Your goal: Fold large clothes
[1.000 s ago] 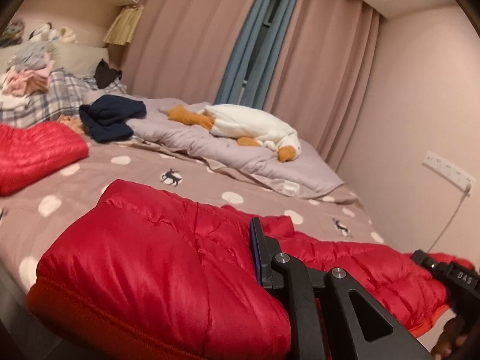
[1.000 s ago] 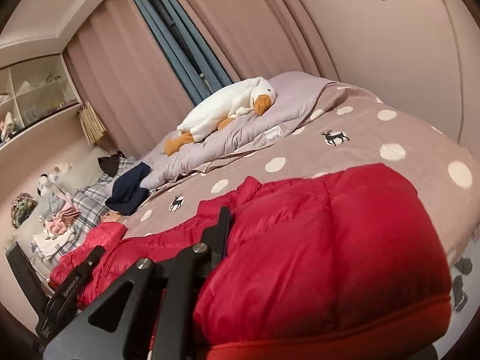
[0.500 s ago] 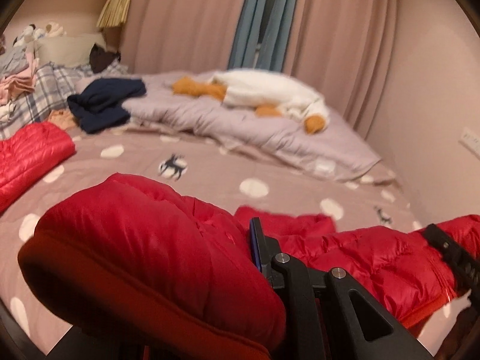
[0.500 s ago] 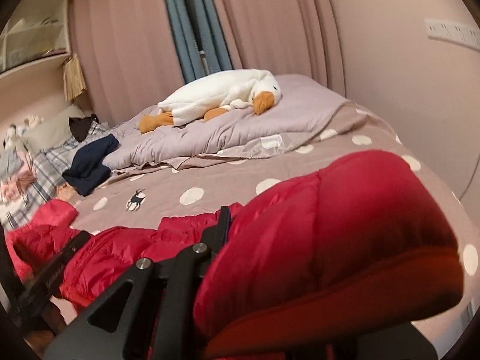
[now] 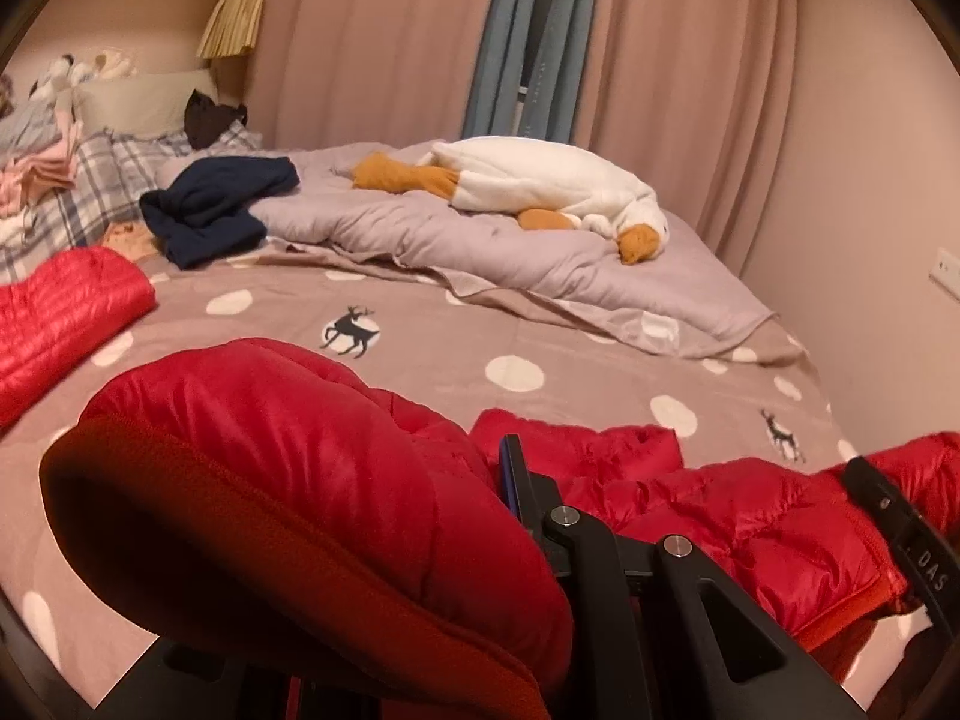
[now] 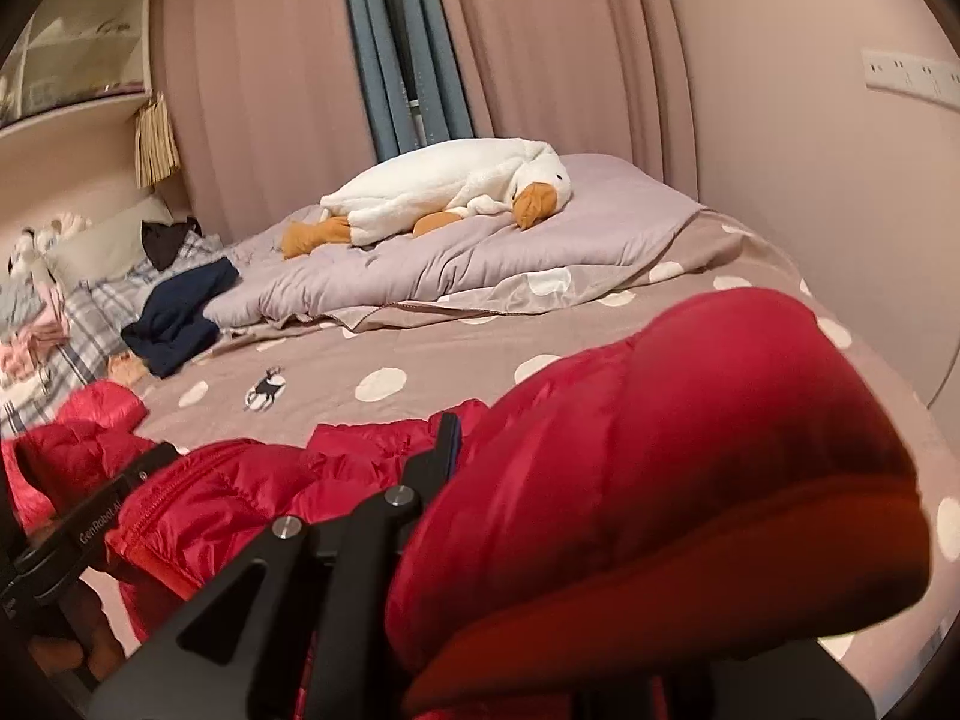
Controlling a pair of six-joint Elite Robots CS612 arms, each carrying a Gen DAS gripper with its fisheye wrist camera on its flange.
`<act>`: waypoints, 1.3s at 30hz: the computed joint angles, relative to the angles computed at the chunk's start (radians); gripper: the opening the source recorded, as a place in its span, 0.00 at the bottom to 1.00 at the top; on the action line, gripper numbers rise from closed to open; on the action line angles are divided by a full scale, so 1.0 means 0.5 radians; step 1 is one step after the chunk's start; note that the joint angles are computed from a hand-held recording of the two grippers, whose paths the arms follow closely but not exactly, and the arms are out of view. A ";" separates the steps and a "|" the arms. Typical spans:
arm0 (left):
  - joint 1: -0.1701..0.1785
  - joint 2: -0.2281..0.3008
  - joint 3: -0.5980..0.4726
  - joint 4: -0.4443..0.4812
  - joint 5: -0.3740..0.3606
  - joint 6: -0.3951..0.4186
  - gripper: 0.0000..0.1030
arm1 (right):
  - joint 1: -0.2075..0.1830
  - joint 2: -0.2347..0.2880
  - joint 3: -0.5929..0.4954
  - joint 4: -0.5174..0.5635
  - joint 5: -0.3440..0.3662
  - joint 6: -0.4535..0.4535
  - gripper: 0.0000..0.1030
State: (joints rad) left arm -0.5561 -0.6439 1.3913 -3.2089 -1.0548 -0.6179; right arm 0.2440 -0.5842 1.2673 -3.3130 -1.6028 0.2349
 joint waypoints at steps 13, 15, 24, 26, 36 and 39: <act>0.013 0.000 -0.027 0.084 -0.053 0.001 0.14 | 0.005 0.005 -0.014 0.030 -0.014 -0.012 0.16; 0.017 0.000 -0.029 0.084 -0.082 -0.037 0.14 | 0.003 0.004 -0.010 0.029 -0.001 0.003 0.16; 0.032 0.003 -0.033 0.096 -0.186 -0.048 0.27 | -0.005 0.008 -0.015 0.086 0.046 0.049 0.25; 0.046 0.012 -0.034 0.053 -0.265 -0.059 0.48 | -0.006 0.005 -0.008 0.081 0.065 0.061 0.34; 0.063 0.016 -0.028 0.004 -0.339 -0.151 0.73 | -0.010 0.006 0.000 0.067 0.113 0.072 0.48; 0.048 0.015 -0.017 -0.031 -0.254 -0.130 0.85 | -0.017 0.004 0.007 0.033 0.150 0.094 0.60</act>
